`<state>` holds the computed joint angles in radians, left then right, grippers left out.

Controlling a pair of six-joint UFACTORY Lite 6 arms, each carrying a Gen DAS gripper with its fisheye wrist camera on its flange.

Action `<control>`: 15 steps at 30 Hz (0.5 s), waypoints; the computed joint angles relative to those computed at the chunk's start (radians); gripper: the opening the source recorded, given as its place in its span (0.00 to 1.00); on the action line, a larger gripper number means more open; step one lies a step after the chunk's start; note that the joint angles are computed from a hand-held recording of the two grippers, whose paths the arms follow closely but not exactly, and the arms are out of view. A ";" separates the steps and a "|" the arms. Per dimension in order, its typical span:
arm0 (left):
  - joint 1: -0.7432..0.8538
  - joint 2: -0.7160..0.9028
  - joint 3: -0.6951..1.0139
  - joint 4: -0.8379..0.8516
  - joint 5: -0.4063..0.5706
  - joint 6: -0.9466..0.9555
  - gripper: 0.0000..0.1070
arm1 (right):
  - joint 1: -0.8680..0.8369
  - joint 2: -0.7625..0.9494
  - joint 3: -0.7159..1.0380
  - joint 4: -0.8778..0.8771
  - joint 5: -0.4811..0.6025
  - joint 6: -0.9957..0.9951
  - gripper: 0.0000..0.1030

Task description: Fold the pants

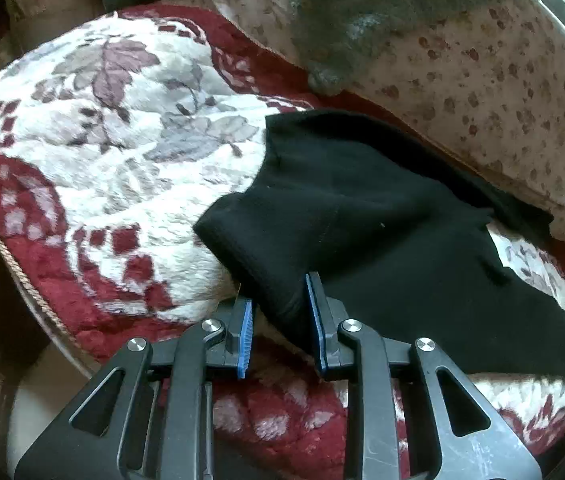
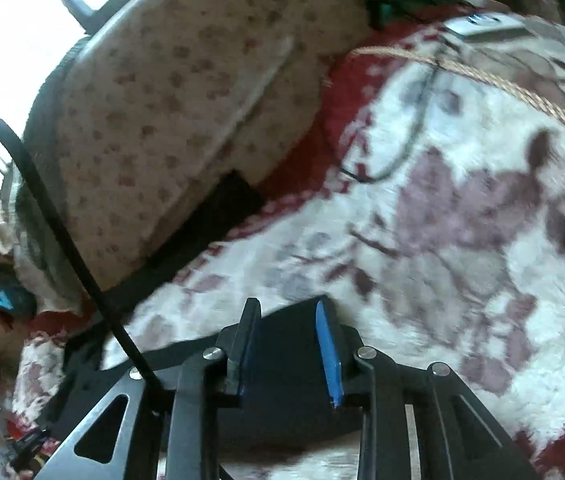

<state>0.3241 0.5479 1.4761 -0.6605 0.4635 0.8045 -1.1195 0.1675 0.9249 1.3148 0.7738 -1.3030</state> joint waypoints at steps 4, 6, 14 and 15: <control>0.003 -0.020 -0.018 0.081 -0.020 -0.058 0.22 | 0.058 -0.054 -0.024 0.027 0.026 -0.021 0.26; 0.015 -0.019 -0.017 0.121 -0.012 -0.103 0.22 | 0.103 -0.057 -0.021 0.037 0.016 -0.011 0.26; 0.055 -0.116 -0.062 0.150 -0.034 -0.140 0.21 | 0.203 -0.040 -0.024 0.088 0.040 -0.046 0.26; 0.051 -0.123 -0.056 0.135 -0.024 -0.133 0.22 | 0.222 -0.036 -0.019 0.094 0.032 -0.049 0.27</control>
<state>0.3750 0.4246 1.4199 -0.5255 0.4395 0.6715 -0.8978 0.1315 0.9054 1.4091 0.8060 -1.3520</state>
